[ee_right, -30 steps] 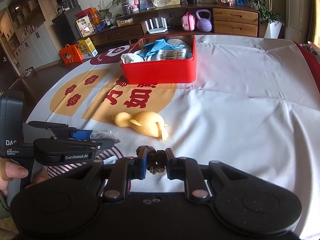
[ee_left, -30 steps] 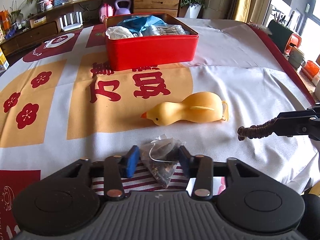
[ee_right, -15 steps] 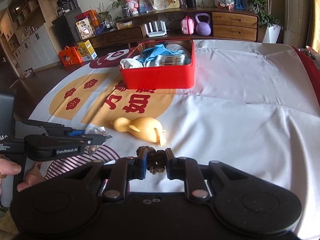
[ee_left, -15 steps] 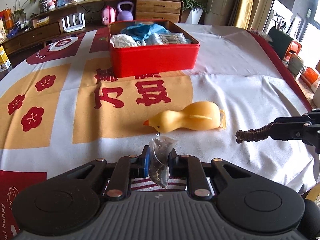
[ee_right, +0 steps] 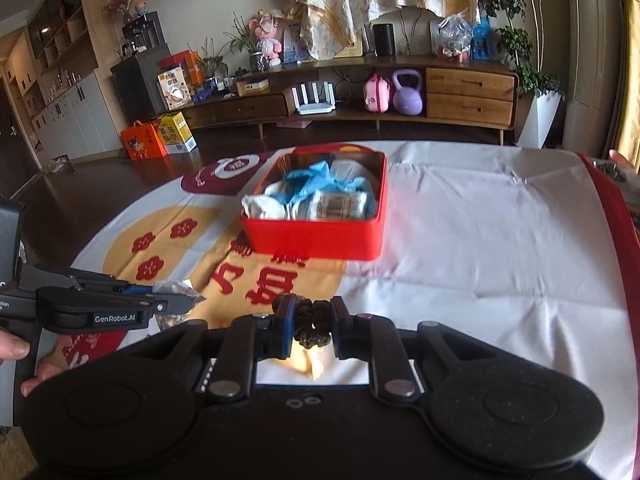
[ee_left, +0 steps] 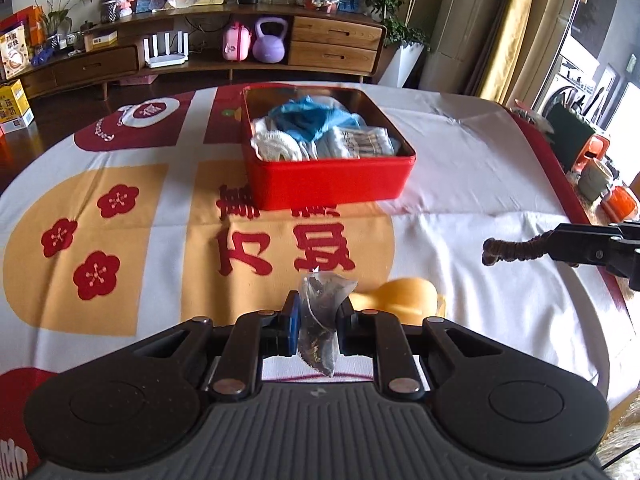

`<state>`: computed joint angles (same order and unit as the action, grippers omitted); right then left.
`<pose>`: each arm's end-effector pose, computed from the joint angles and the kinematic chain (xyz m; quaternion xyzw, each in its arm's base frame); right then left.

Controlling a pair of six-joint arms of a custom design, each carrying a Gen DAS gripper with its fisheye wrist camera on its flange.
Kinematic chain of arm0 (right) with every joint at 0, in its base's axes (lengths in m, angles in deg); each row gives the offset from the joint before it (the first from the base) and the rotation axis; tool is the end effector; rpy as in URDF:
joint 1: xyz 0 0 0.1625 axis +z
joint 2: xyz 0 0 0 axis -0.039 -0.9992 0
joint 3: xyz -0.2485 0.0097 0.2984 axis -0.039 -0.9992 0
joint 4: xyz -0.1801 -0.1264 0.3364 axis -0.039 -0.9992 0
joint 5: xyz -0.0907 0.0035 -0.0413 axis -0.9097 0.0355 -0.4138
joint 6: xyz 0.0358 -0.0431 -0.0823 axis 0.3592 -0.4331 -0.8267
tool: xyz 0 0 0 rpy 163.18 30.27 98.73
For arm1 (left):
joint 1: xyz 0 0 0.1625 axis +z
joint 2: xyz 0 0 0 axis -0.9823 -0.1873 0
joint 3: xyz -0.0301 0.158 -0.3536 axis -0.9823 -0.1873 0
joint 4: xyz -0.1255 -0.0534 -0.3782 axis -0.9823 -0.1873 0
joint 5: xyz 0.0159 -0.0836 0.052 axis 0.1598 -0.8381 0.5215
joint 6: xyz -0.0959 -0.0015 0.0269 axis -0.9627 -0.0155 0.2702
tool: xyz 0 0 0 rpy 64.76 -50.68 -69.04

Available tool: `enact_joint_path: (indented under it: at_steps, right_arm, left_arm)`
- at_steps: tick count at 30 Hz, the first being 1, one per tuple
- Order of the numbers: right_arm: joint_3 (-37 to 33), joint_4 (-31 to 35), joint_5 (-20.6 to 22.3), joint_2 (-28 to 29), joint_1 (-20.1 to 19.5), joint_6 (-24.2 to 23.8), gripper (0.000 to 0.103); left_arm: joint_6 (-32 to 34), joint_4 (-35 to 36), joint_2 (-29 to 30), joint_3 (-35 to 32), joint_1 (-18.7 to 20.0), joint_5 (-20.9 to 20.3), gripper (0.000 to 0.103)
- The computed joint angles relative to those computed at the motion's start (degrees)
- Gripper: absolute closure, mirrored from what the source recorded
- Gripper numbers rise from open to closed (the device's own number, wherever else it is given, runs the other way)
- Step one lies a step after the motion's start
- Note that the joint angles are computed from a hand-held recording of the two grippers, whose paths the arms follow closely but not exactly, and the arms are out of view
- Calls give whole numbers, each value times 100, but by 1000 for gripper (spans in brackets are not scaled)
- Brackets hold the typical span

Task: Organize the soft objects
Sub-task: 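Lift the tea bag with the left gripper toward the tin while the right carries the hair tie, then open both grippers to drop the tea bag and hair tie into the red tin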

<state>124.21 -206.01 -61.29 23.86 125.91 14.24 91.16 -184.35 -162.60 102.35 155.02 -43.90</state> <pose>0.3415 -0.3790 -0.0550 0.2294 -0.8846 0.3360 0.2282 0.0765 -0.4298 0.3159 0.2229 0.9061 -0.2613 0.2469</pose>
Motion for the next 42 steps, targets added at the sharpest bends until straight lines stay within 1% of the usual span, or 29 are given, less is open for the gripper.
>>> enact_joint_path:
  at_steps: [4,10,16,27,34,42]
  right_arm:
    - [-198,108,-1,-93,17,-165,85]
    - [-595,297,-19,-133,38,-461,85]
    - [-1050,388,-47,-6,-28,-725,85]
    - [-1933,718,-41,384,-335,-1011,85]
    - [-2561,917,62,711,-558,-1157,85]
    - [-3316,1206,210,1172,-806,-1236,85]
  left_arm:
    - [-120,207,77,-282,-71,-43,85]
    - [25,247,268,-671,-273,33,85]
    - [154,187,644,-1139,-364,74,85]
    - [313,-100,1615,-1890,-248,142,85]
    - [372,-276,2289,-2460,-151,231,85]
    - [585,-499,2949,-2926,-46,334,85]
